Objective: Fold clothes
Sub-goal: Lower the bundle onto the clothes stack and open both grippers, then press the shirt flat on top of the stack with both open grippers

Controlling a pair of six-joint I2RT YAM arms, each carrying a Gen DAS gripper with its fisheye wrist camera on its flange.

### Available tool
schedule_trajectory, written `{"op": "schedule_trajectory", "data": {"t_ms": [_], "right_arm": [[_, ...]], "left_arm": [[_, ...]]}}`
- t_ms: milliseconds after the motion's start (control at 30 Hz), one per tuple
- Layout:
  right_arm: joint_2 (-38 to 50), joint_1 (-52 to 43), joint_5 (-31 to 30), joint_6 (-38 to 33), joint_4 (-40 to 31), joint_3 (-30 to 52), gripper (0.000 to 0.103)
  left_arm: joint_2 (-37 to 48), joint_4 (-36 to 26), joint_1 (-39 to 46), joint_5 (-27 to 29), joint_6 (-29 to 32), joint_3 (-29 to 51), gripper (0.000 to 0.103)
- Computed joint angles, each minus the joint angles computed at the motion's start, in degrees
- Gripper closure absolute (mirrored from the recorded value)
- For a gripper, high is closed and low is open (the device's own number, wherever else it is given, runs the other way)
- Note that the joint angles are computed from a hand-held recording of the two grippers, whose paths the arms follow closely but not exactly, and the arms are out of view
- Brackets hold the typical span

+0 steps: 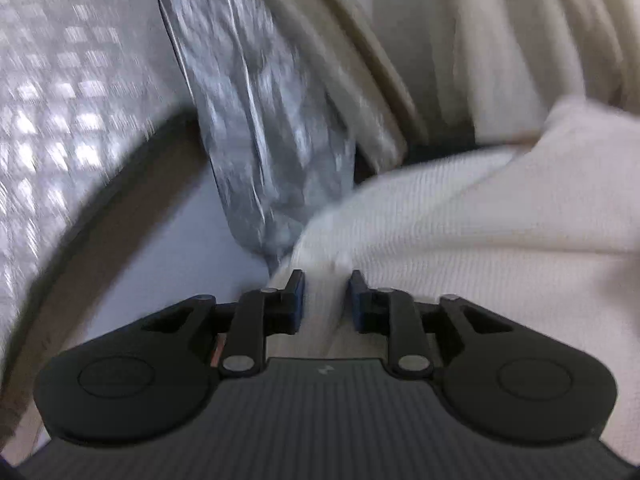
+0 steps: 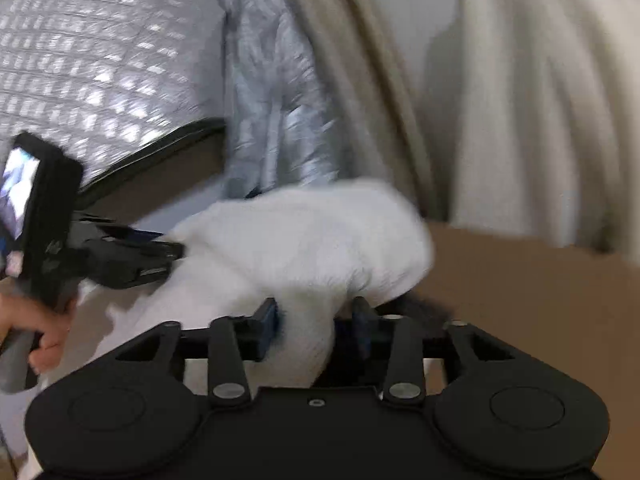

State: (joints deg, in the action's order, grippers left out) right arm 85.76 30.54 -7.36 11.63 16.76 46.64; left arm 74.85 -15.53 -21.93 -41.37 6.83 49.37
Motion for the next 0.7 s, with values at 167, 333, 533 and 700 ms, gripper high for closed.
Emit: {"op": "schedule_trajectory", "data": {"t_ms": [167,333,533,700], "right_arm": [[-11.31,3.47,1.15,-3.86,0.15,-3.55,0.048],[-3.66,5.79,-1.90,-7.57,-2.54,3.73,0.037],[11.80,9.00,10.14,-15.95,-2.64,10.60,0.022],[17.84,5.56,6.93,-13.15,-2.24,14.65,0.022]], "left_arm": [[-19.87,-3.13,-4.60,6.04,-1.65,-8.32,0.050],[-26.89,-19.65,-0.64,20.46,-8.65,-10.19,0.048],[-26.34,-14.74,13.53,34.98,-10.14,-17.46,0.031],[-16.22,-9.22,16.03,35.85,-8.40,-13.94,0.028]]}}
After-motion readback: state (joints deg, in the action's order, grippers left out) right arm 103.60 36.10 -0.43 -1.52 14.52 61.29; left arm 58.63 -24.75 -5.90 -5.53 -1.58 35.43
